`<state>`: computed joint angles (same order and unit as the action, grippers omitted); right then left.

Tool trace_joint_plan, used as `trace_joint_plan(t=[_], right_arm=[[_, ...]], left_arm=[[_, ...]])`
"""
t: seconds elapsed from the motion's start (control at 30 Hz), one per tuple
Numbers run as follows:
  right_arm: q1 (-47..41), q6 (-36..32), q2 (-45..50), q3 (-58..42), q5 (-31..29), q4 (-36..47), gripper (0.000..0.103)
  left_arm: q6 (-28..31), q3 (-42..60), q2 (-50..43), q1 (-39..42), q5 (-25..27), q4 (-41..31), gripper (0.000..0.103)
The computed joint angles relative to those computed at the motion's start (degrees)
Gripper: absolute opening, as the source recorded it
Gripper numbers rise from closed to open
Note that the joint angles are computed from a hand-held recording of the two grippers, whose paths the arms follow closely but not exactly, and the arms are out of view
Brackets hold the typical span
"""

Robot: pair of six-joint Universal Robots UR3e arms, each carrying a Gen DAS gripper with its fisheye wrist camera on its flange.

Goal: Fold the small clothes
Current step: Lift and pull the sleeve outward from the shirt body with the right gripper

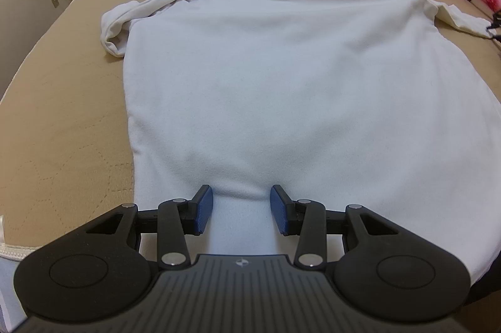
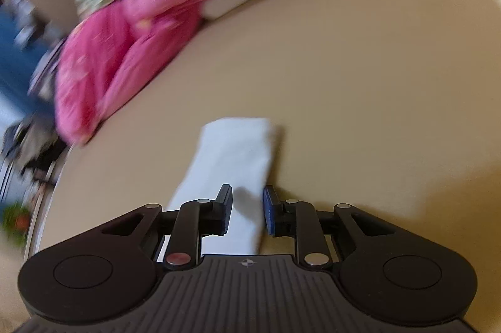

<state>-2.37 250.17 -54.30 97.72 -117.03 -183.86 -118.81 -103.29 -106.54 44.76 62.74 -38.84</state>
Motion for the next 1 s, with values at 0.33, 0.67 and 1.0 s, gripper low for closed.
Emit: trace_joint_plan(t=[0.33,0.67,1.0], right_arm=[[-2.2,9.4,-2.0,3.9,-8.7,2.3,0.002],[8.9,1.3,-10.8,-2.6,-17.0,9.8,0.009],[31.7,-10.5,-16.1,-12.8,-10.7,21.4,0.022]], left_arm=[[-1.5,-1.0,0.7,-0.2,0.3,1.3,0.045],[-1.2,0.1,3.3,1.5,-3.9,-3.0,0.048],[4.9,1.5,7.8,3.8,-6.0,-17.9,0.052]])
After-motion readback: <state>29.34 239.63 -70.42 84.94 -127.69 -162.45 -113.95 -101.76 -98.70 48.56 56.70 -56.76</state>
